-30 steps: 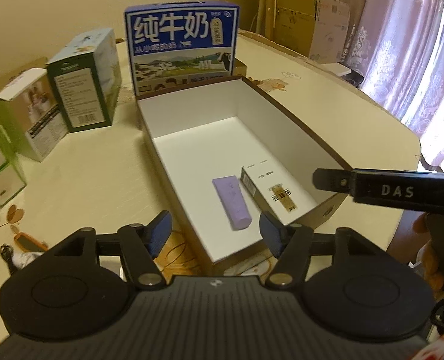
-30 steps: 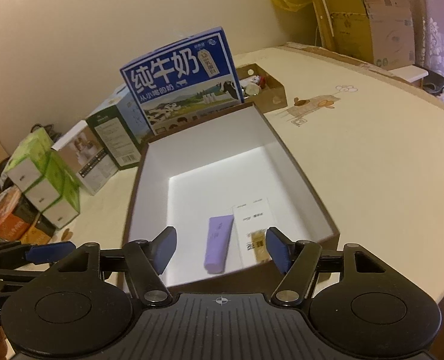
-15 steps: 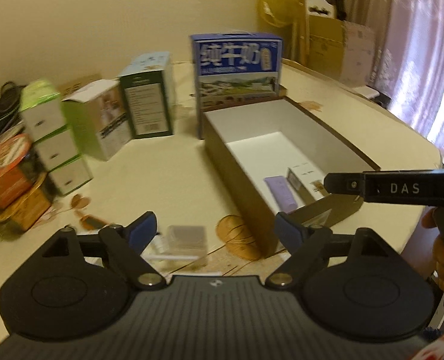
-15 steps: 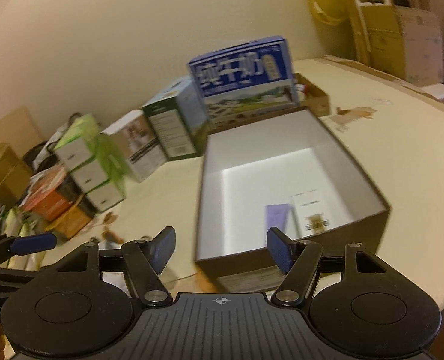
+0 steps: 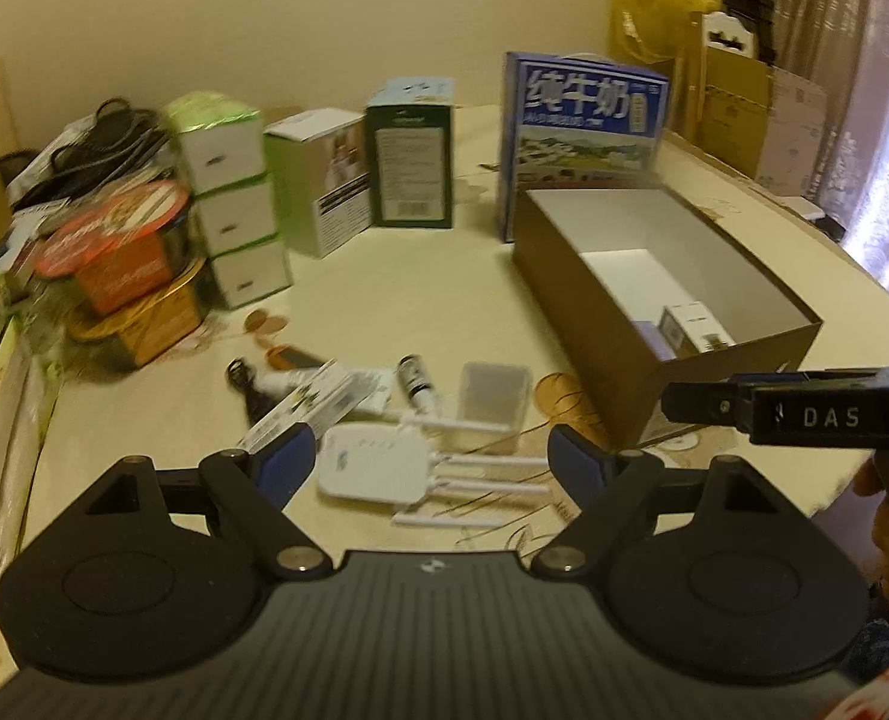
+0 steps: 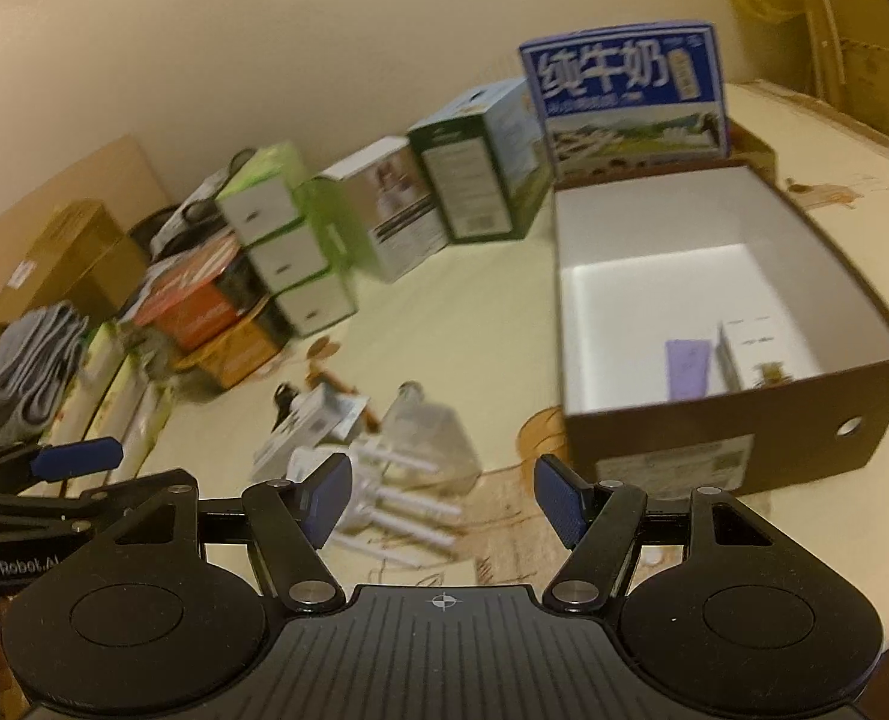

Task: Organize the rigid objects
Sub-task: 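Grasp the clear plastic container with the right gripper while the left grasps the parrot ointment box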

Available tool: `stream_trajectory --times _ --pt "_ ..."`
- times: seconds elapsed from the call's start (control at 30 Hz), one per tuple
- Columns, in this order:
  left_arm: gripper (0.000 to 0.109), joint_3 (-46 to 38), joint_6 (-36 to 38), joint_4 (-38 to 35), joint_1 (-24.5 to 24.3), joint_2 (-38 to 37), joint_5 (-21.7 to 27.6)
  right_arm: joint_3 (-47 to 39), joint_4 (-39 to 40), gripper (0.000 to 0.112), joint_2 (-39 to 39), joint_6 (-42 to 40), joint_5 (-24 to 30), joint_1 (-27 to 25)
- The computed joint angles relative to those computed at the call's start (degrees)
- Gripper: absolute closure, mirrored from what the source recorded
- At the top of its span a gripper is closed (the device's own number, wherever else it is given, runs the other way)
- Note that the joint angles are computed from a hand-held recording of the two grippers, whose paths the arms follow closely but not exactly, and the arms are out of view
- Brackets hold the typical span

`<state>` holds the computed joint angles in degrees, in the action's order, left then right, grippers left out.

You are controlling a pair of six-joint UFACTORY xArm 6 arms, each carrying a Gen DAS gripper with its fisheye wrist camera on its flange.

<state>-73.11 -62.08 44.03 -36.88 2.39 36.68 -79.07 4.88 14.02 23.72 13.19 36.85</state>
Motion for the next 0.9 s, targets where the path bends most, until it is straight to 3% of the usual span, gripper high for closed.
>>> stream_trajectory --times 0.27,0.53,0.9 --pt "0.031 6.34 -4.73 0.69 1.59 -3.69 -0.67 -1.07 5.31 0.048 3.02 -6.69 0.11 2.07" --pt "0.034 8.7 -4.64 -0.1 3.8 -3.25 -2.64 -6.28 4.34 0.048 8.25 -10.39 1.3 2.25" --pt "0.037 7.12 2.01 -0.72 9.65 1.98 -7.77 -22.73 5.09 0.051 20.71 -21.62 6.49 0.7"
